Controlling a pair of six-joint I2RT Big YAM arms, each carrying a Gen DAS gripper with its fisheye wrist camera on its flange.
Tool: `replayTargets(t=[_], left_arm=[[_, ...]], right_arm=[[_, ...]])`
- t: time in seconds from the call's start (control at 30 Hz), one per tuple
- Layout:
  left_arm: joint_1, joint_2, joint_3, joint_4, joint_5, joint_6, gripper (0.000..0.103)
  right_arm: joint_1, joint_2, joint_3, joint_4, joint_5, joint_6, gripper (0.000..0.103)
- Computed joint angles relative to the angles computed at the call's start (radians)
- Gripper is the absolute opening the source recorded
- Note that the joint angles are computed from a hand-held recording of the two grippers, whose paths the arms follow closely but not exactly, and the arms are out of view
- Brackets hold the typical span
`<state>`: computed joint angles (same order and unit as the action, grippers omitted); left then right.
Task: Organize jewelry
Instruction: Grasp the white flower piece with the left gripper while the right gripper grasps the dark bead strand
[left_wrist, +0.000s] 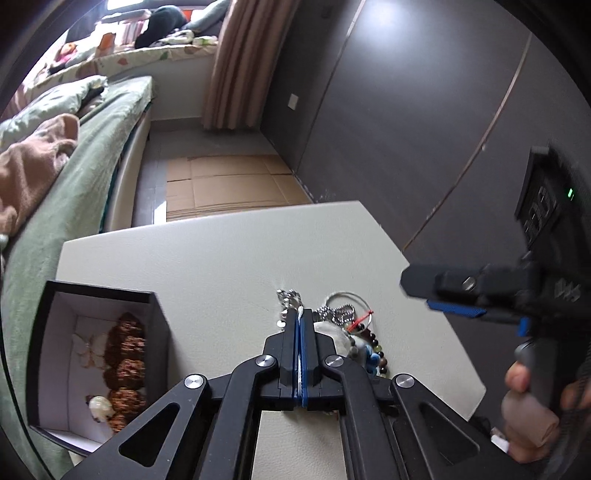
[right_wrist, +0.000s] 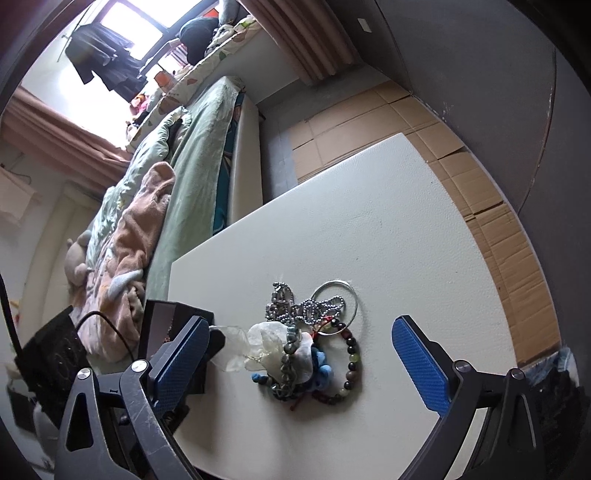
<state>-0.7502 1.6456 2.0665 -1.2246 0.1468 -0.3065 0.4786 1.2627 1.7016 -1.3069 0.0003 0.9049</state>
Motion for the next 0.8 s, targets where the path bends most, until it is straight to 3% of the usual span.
replayTargets(t=[0.17,0.27,0.4,0.6,0.7,0.8], left_arm=[[0.031,-0.033,-0.011,0.039,0.036,-0.024,0.0],[0.048,-0.054,-0.023,0.062,0.053,-0.036,0.0],[0.073,-0.083,-0.041,0.084,0.065,-0.054,0.0],[0.117,-0.123,-0.057,0.104,0.076,-0.077,0.0],[0.14,-0.15,-0.077,0.117,0.073,-0.092,0.0],[0.161,-0.171,-0.095,0.125,0.067,-0.101,0.0]], right_arm=[[0.013,0.027,0.001,0.005,-0.026,0.018,0.065],[0.025,0.053,0.008,-0.008,-0.039,0.025,0.052],[0.047,0.091,0.029,-0.03,-0.032,0.02,0.045],[0.082,0.163,0.098,-0.136,0.061,-0.024,0.031],[0.099,0.187,0.129,-0.17,0.11,-0.052,0.012],[0.101,0.175,0.121,-0.15,0.123,-0.064,0.01]])
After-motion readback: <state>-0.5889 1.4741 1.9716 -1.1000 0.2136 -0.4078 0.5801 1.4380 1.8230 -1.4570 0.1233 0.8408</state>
